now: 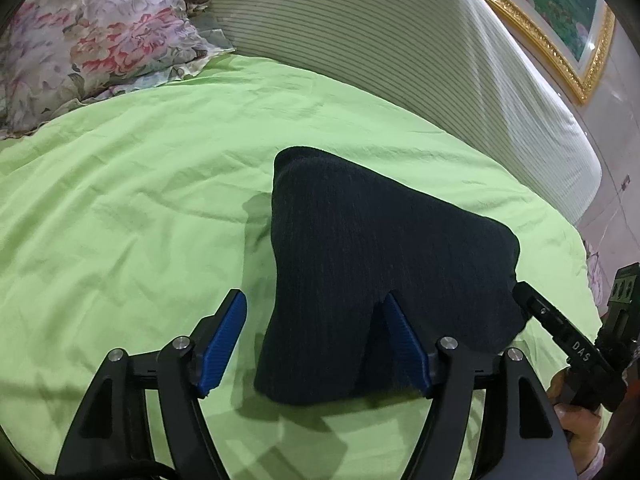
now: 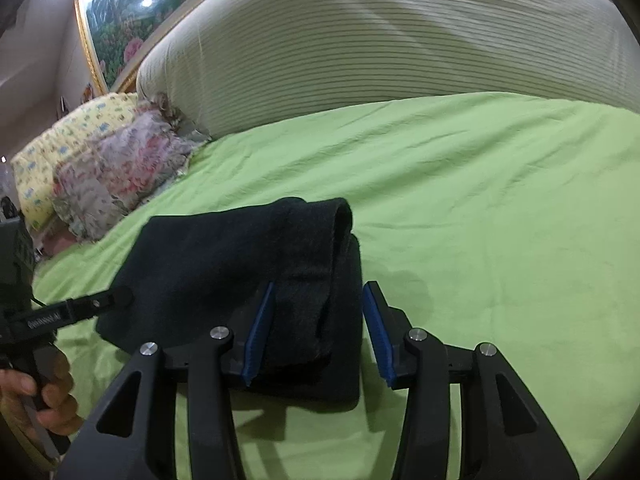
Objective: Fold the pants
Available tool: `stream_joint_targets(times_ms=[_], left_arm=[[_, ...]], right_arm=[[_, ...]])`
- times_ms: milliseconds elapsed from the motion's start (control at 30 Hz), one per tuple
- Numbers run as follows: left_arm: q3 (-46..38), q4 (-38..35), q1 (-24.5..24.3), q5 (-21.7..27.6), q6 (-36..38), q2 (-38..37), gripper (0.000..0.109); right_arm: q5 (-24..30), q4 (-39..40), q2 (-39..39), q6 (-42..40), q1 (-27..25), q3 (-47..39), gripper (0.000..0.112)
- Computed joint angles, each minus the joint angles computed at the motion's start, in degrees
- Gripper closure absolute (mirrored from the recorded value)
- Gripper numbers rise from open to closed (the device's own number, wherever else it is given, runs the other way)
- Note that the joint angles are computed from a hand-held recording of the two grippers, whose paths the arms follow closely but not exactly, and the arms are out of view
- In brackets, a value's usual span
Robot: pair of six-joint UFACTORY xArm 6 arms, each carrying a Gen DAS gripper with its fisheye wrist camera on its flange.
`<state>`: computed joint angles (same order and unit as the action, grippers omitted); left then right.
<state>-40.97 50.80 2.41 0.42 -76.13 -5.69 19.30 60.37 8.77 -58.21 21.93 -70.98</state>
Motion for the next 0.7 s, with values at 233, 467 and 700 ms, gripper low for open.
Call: stream_joint_targets(times_ms=[233, 467, 700], left_arm=[[2.64, 16.47, -2.12, 4.91, -14.97, -5.83, 0.028], [4.90, 21.08, -6.09, 9.46, -19.47, -8.60, 0.026], [5.69, 25.91, -9.70, 15.69, -26.05, -9.87, 0.021]], right_arm=[[-0.57, 8.76, -6.80, -11.78, 1.29, 7.30, 0.048], [-2.90, 14.80, -11.04, -20.52, 2.84, 12.48, 0.036], [-7.07, 17.78, -12.50, -24.03, 4.80, 14.71, 0.025]])
